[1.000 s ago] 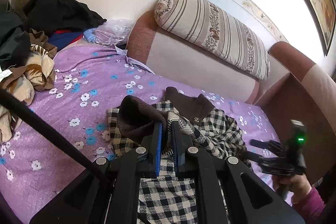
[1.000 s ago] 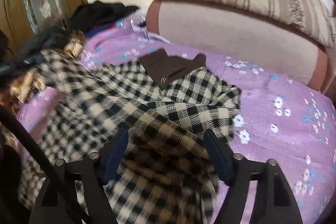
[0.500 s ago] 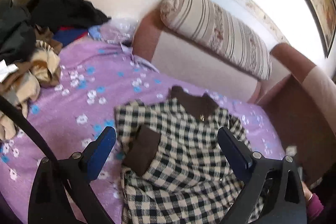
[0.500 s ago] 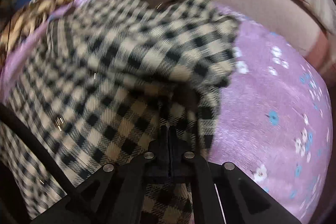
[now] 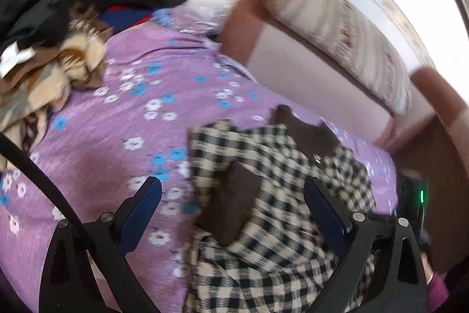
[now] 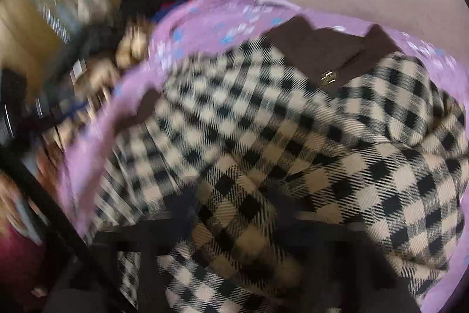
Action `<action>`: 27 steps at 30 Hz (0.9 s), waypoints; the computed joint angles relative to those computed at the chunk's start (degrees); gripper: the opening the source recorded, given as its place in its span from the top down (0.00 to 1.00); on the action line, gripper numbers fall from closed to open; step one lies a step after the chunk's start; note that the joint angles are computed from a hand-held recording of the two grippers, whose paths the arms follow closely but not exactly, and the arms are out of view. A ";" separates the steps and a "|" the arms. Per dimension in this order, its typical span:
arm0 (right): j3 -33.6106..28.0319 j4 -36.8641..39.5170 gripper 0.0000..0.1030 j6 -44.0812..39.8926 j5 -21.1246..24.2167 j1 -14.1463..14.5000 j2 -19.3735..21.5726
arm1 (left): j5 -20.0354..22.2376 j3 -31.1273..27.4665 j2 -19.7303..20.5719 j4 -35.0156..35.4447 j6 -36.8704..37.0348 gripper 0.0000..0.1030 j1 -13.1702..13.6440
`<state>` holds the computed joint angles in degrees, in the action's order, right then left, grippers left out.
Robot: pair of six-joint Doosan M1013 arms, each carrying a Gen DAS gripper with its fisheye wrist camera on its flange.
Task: Fold large clothes
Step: 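Release the folded side with the left tool while the right tool smooths the shirt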
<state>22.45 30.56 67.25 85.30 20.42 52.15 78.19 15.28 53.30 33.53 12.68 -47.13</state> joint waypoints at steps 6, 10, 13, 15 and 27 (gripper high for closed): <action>24.67 5.13 0.91 -26.39 -9.76 -0.84 -15.19 | -11.28 15.03 -7.71 -0.51 -12.26 0.06 0.94; 30.55 -7.56 0.89 -33.25 -2.67 0.51 -18.36 | -12.85 14.88 -7.69 -1.15 -11.27 0.06 0.75; 32.49 -1.03 0.72 -30.32 -4.13 -1.14 -19.77 | -13.05 13.16 -6.87 -2.24 -8.36 0.06 0.43; 32.85 5.39 0.32 -26.23 -7.70 -2.21 -20.20 | -13.15 11.89 -6.29 -2.90 -6.51 0.06 0.24; 30.18 19.12 0.34 -19.78 -6.06 0.83 -16.21 | -15.73 15.99 -8.38 -7.17 -5.85 0.06 1.05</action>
<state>52.63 49.68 47.47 79.25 21.25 35.94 62.45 31.27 44.92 26.36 6.83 -46.08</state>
